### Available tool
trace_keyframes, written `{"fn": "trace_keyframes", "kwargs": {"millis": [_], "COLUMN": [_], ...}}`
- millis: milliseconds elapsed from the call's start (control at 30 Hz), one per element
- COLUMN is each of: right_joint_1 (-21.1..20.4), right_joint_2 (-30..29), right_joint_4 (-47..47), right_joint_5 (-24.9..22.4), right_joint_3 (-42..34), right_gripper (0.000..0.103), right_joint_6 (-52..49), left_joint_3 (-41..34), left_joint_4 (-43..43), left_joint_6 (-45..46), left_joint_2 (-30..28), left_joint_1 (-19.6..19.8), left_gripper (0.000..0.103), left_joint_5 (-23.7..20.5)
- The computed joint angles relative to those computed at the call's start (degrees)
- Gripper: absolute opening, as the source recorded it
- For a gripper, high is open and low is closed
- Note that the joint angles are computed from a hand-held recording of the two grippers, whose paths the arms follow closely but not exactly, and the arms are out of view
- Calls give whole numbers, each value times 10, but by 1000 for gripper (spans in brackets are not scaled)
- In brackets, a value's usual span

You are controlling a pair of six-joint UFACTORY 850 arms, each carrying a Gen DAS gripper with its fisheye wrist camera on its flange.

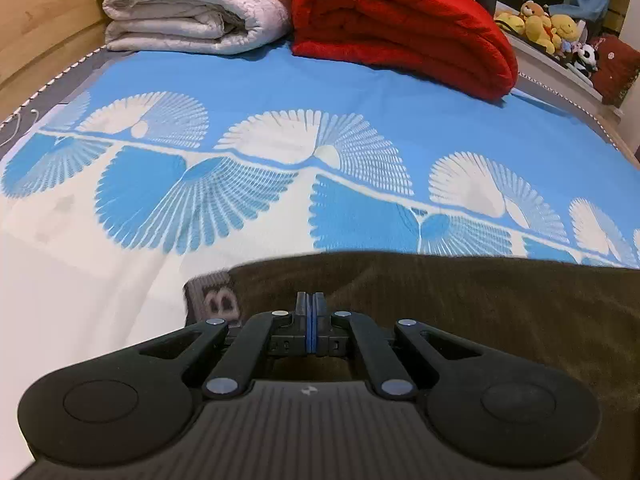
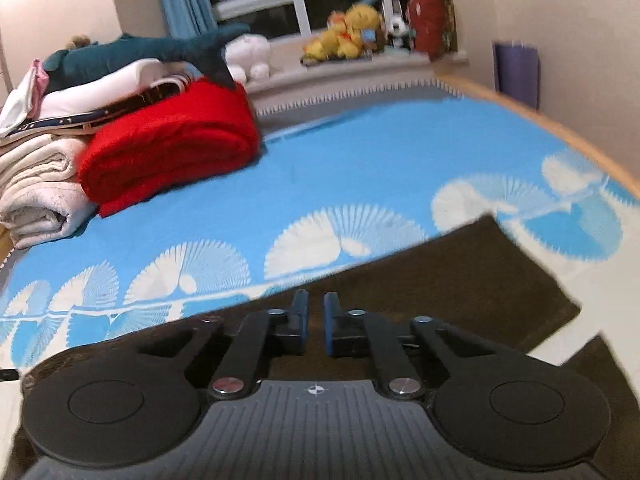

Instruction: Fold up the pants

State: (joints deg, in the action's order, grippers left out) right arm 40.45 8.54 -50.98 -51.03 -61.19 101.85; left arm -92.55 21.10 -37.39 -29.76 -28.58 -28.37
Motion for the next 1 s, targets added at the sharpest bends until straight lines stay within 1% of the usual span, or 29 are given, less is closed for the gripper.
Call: {"fn": "trace_keyframes", "kwargs": {"millis": [67,133,167,200,233,267,300,400,533,567,600,633,667,700,733,767,800,833,933,1000], "right_joint_1": [-7,-11,-13,-15,-16,-16,-17,-20,-29,-31,-32,-34,-35,-37,-38,-39,-40,-41,-46,-48], "right_joint_2": [-5,-7,-10,-10,-11,-13,-16,-21,-14,-12,-11,-8,-5,-2,1,4,6,9,17,21], "right_joint_4": [23,38,44,51,57,60,64,71,86,89,91,92,94,96,98,99,99,101,106,111], "right_joint_5": [12,24,32,41,49,52,53,53,55,55,52,51,49,48,46,44,41,39,34,33], "right_joint_3": [-4,-5,-6,-6,-7,-8,-11,-15,-6,-3,-1,2,6,9,12,15,18,21,27,32], "right_gripper": [4,4,4,5,5,5,5,5,5,5,5,5,5,5,5,5,5,5,5,5], "right_joint_6": [0,-5,-12,-23,-36,-46,-59,-83,-100,-104,-108,-110,-112,-114,-116,-117,-117,-118,-113,-107], "left_joint_3": [-20,-42,-52,-62,-72,-81,-91,-126,-151,-151,-146,-136,-128,-123,-121,-126,-123,-115,-89,-64], "left_joint_4": [-1,-5,1,10,18,20,16,-20,-36,-39,-32,-12,-8,-29,-44,-36,-5,13,56,76], "left_joint_6": [7,19,17,13,11,14,23,79,137,151,166,174,190,222,246,252,237,225,182,160], "left_joint_2": [-21,-43,-53,-64,-74,-84,-93,-124,-153,-156,-156,-153,-150,-147,-145,-145,-141,-134,-105,-75], "left_joint_1": [3,7,8,8,9,11,12,18,19,18,15,11,9,9,8,6,0,-3,-11,-19], "left_gripper": [2,10,22,37,44,56,64,71,72,71,68,66,56,34,26,18,8,2,2,2], "left_joint_5": [1,4,1,0,1,1,-2,-15,-25,-25,-19,-8,2,12,14,7,4,8,18,22]}}
